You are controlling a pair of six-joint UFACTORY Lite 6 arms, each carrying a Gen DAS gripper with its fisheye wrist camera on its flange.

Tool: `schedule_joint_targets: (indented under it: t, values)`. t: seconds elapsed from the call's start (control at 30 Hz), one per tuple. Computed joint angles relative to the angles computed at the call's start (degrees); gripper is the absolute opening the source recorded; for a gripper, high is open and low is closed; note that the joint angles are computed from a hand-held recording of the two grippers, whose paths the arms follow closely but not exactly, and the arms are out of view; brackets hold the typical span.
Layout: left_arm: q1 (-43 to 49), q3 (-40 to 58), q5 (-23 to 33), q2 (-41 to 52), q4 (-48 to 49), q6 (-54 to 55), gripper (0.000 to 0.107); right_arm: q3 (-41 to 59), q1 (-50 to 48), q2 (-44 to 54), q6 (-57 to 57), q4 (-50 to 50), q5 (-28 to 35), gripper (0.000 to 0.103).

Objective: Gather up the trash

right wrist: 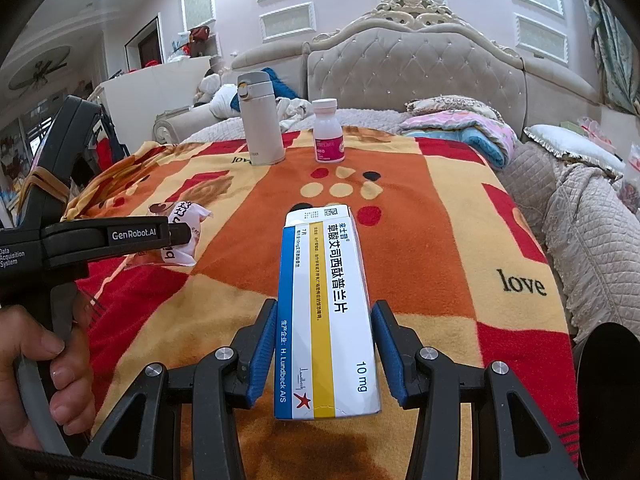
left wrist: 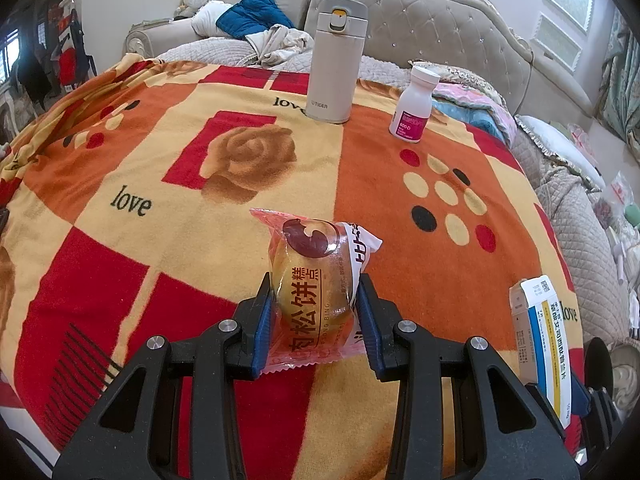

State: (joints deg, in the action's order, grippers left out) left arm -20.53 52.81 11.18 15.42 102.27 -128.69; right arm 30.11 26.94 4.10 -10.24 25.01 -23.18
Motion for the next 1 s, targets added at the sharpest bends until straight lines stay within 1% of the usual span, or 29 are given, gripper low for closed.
schedule_joint_targets:
  t: [1.0]
  values:
    - [0.2, 0.0, -0.1, 0.0, 0.4, -0.3, 0.036, -0.3, -0.3, -0.5, 0.3, -0.6, 0.1, 0.045]
